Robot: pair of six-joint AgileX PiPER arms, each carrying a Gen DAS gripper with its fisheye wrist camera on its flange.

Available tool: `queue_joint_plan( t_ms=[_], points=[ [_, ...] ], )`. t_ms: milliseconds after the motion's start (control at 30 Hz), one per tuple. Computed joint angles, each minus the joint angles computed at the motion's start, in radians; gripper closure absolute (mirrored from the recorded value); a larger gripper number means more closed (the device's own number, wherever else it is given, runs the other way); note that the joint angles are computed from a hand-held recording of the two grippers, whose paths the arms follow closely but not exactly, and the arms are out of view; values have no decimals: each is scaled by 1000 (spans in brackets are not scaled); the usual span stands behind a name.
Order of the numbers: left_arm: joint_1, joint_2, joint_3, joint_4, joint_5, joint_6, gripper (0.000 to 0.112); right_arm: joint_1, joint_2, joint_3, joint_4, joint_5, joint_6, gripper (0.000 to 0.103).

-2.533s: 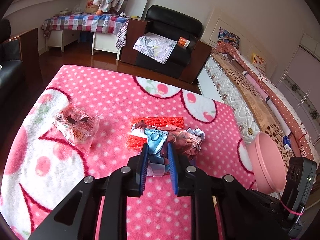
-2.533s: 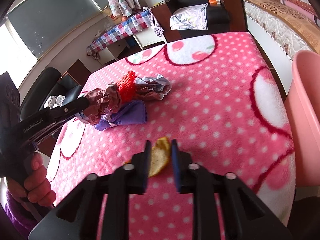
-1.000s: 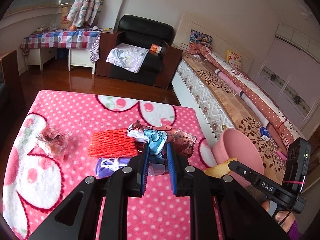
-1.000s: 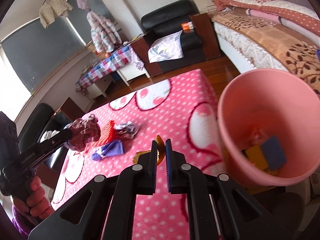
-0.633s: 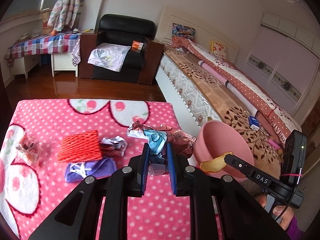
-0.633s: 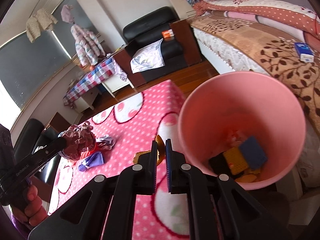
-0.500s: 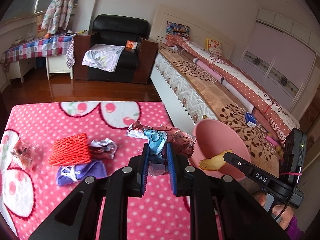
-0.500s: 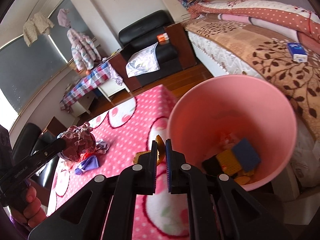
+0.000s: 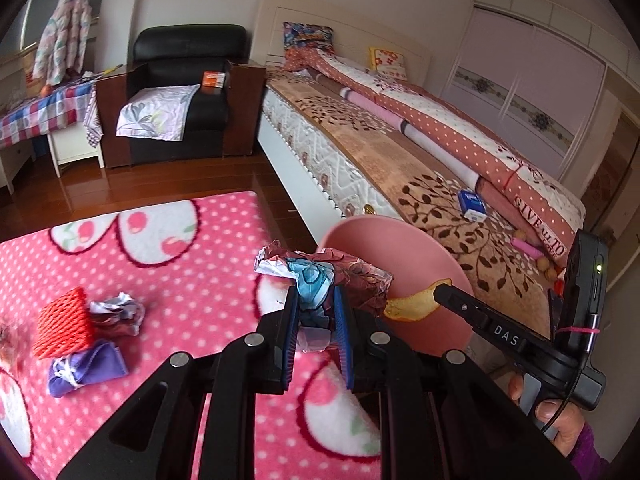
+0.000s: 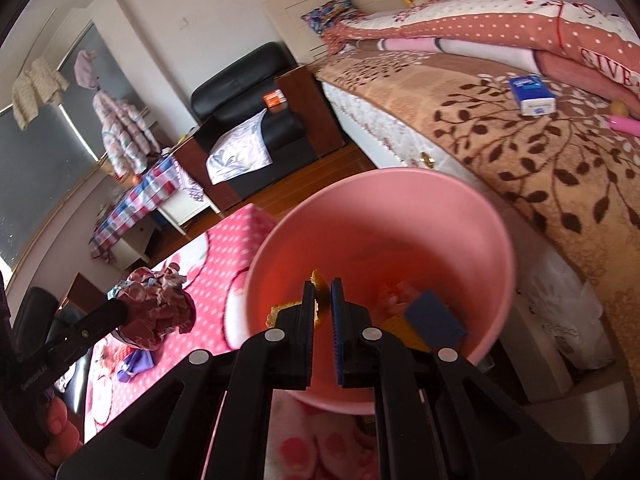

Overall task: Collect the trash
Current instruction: 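Lift and carry the foil wrapper and yellow peel with both grippers over the basin, then open both grippers to drop the foil wrapper and yellow peel into the basin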

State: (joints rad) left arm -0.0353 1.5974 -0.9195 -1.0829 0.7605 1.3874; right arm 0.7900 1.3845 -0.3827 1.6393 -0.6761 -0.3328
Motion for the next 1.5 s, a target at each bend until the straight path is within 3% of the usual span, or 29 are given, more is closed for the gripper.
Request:
queue_joint_plan(
  t_ms=[600, 967, 1200, 1333, 1500],
  points=[
    [-277, 114, -12, 55, -217, -64, 96, -145, 43, 39, -75, 63, 17, 95],
    [-335, 162, -30, 93, -246, -102, 95, -182, 74, 49, -132, 78, 63, 95],
    [-329, 170, -40, 80, -213, -98, 95, -205, 82, 54, -164, 106, 97, 94],
    [-321, 166, -38, 68, -199, -85, 85, -210, 85, 55, -172, 115, 109, 93],
    [-306, 154, -32, 59, -182, -80, 74, -207, 81, 60, -180, 112, 120, 82]
  ],
)
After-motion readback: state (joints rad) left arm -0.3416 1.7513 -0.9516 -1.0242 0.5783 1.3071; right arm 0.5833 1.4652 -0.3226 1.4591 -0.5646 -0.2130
